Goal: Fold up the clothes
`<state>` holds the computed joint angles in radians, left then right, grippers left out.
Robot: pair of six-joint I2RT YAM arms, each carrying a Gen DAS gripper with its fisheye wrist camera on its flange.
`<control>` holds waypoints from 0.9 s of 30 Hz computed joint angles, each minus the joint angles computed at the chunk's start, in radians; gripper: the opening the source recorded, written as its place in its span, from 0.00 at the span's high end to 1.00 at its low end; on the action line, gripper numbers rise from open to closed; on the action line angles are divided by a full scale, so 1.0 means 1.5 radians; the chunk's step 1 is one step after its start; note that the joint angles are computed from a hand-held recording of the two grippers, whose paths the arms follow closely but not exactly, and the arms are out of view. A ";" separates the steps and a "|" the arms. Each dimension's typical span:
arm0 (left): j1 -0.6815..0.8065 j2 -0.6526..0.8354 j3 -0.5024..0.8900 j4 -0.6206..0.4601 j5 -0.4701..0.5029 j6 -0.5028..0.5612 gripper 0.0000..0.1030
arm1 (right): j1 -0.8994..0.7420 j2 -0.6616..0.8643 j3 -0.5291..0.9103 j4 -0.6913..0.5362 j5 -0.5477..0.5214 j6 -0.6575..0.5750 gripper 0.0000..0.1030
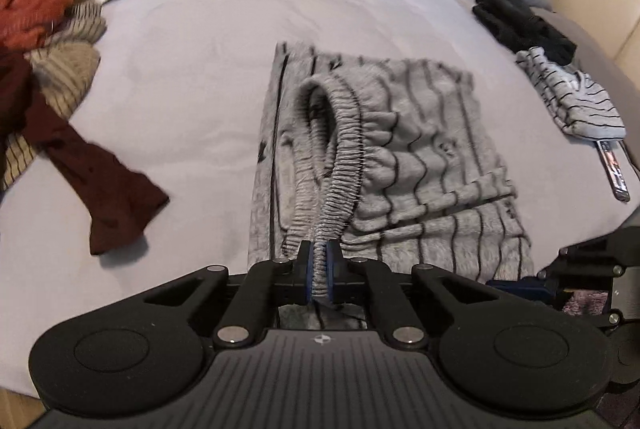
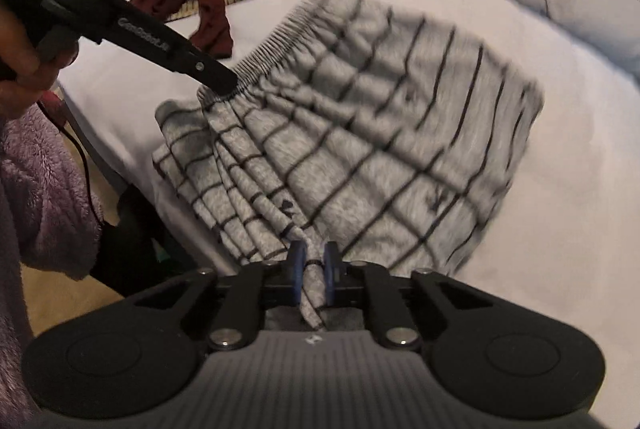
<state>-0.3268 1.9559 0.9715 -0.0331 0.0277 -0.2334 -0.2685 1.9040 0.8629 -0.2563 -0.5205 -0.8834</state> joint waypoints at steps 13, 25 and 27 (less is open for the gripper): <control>-0.008 -0.083 -0.075 0.008 -0.028 -0.044 0.49 | -0.093 -0.028 0.130 -0.177 -0.058 -0.017 0.62; -0.048 -0.149 -0.219 0.105 0.056 -0.420 0.41 | -0.054 0.046 0.333 -0.261 0.007 -0.091 0.39; -0.061 -0.130 -0.212 0.109 0.060 -0.457 0.41 | -0.041 0.067 0.360 -0.269 0.016 -0.085 0.38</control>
<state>-0.4185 1.7605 0.6528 0.1306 0.1175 -0.9187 -0.3303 2.0051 1.4037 -0.6602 -0.4964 -1.0105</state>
